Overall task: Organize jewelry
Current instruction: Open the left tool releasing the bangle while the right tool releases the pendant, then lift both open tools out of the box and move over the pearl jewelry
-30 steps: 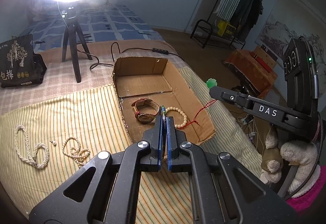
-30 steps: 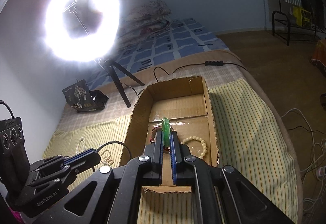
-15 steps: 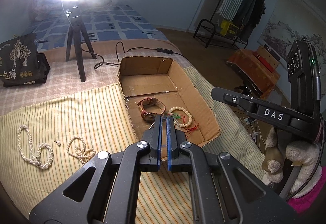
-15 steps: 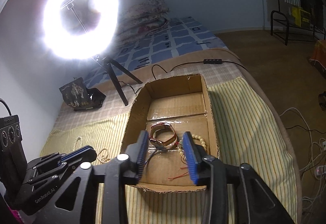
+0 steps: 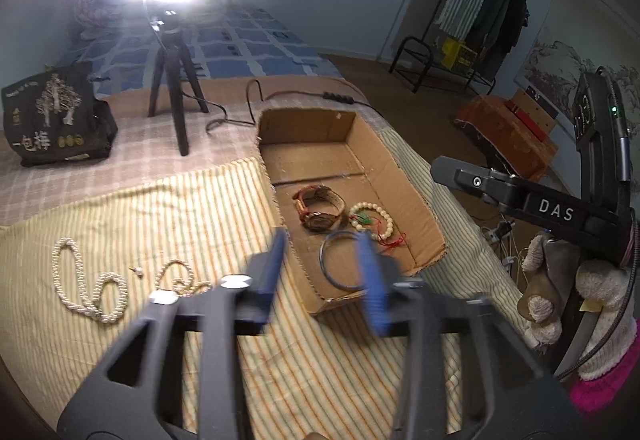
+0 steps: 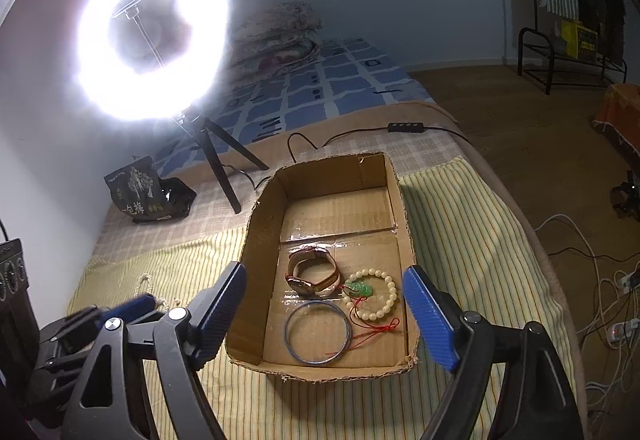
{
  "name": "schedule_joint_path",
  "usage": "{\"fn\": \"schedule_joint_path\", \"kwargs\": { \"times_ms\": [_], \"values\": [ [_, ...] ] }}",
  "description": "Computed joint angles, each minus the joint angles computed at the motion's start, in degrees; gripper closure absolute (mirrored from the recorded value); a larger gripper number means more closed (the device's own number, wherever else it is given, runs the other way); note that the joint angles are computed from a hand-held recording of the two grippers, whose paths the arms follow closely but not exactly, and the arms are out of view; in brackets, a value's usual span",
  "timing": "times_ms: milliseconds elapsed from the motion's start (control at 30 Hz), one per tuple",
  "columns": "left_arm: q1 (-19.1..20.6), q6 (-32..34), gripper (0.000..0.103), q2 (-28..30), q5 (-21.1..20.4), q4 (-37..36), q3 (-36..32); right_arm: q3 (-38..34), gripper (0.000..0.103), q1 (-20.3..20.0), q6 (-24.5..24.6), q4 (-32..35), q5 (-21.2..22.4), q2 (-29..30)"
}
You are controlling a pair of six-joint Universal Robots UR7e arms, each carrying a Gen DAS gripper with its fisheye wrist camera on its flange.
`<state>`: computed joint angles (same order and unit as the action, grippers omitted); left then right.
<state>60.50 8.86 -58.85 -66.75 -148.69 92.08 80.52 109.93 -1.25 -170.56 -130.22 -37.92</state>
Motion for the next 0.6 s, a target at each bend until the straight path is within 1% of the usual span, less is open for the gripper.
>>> {"fn": "schedule_joint_path", "kwargs": {
  "times_ms": [67, 133, 167, 267, 400, 600],
  "values": [
    [0.00, 0.27, 0.055, -0.69, 0.44, -0.39, 0.38, -0.67, 0.018, 0.27, 0.23, 0.40, -0.66, 0.51],
    [0.03, 0.42, 0.055, -1.50, 0.89, -0.30, 0.69, -1.20, 0.011, 0.57, 0.44, 0.58, -1.36, 0.96],
    [0.05, 0.48, 0.055, -1.87, 1.22, -0.35, 0.88, -1.46, 0.010, 0.76, 0.27, 0.38, -1.67, 1.26],
    [0.29, 0.42, 0.055, -3.05, 2.21, 0.27, 1.15, -2.28, 0.010, 1.27, -0.36, 0.61, -2.15, 2.02],
    [0.75, 0.29, 0.055, -4.53, 3.36, 0.76, 1.42, -3.17, 0.009, 1.77, -1.65, 0.82, -1.53, 2.90],
    [1.94, 0.25, 0.055, -7.06, 5.20, 0.90, 1.70, -6.84, 0.010, 2.84, -2.61, 4.33, -2.68, 5.67]
  ]
}}
